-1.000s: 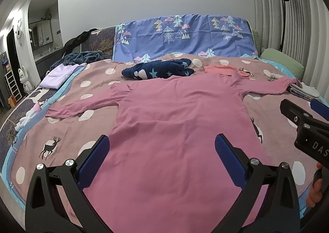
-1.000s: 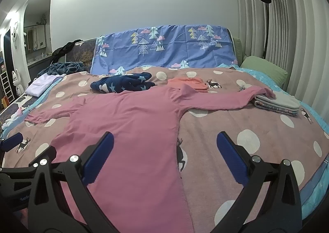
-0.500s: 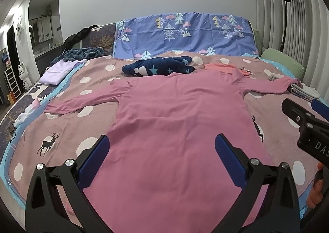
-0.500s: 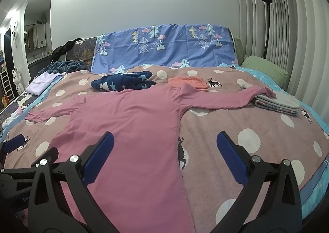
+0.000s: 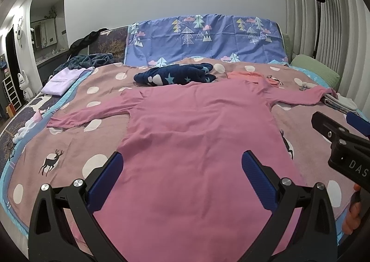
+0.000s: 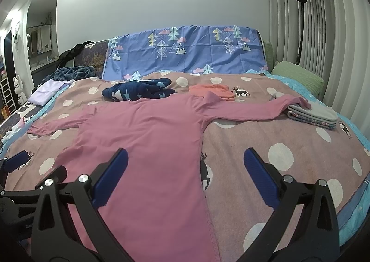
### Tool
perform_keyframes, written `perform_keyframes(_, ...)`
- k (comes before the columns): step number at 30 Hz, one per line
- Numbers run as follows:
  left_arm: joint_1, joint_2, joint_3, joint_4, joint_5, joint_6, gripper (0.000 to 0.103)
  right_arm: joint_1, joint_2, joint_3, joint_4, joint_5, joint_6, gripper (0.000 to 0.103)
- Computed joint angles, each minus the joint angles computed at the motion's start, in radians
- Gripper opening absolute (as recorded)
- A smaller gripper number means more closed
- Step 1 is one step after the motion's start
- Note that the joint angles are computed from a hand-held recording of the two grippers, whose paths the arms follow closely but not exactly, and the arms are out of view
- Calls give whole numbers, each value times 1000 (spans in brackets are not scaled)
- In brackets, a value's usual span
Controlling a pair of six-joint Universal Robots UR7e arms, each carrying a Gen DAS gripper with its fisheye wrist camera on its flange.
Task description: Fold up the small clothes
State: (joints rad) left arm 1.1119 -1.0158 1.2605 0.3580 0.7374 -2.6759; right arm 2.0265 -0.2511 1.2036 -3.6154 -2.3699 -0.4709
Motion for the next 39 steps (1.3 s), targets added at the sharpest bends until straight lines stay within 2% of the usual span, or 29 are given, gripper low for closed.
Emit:
perform_keyframes(20,7,18,-6,20,3,-12,102,-4,3,-7,40,-13,32,101)
perform_keyframes(39,16,23,-4,30,9,-21,102,-7,4,-10,42,-18,25,101)
